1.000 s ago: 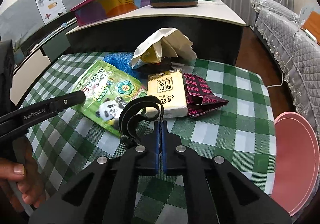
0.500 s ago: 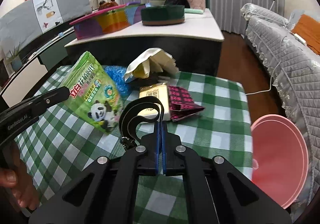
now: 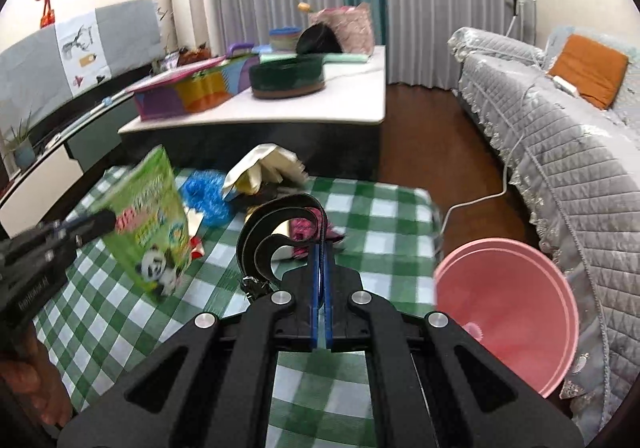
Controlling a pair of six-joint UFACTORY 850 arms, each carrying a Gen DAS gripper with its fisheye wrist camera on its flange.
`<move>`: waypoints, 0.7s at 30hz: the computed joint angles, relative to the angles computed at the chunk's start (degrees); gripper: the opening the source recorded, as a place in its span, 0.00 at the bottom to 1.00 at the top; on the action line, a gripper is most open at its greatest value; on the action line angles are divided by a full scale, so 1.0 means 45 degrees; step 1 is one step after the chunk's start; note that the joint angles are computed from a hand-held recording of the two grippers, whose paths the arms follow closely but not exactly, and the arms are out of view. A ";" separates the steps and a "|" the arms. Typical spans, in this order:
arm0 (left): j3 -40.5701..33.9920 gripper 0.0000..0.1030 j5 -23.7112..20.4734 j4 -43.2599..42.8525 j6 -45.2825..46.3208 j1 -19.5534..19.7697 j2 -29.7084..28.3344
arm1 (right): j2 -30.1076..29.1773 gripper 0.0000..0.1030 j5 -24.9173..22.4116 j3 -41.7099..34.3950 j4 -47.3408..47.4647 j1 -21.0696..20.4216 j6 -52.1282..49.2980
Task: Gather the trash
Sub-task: 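Carry the green packet with the left tool and drop it into the pink bin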
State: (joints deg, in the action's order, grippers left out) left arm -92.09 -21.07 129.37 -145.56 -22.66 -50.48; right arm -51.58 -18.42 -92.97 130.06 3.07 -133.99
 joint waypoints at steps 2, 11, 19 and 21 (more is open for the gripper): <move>-0.0020 0.02 0.0022 -0.0313 0.0429 -0.0108 0.0018 | 0.0159 0.02 -0.0166 0.0168 0.0371 -0.0158 -0.0270; -0.0428 0.02 0.0107 -0.1539 0.1558 -0.0495 -0.0110 | 0.0330 0.02 -0.0494 0.0320 0.0534 -0.0740 0.0064; -0.1094 0.02 0.0303 -0.2779 0.2847 -0.0729 -0.0470 | 0.0414 0.02 -0.0624 0.0415 0.1380 -0.1089 -0.0767; -0.1286 0.02 0.0355 -0.3026 0.3114 -0.0789 -0.0559 | 0.0409 0.02 -0.0616 0.0412 0.1547 -0.1176 -0.0895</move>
State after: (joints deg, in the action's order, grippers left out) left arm -97.87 -19.47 115.75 -131.55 -26.21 -52.99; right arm -49.74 -21.19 -91.12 137.02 -2.22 -138.02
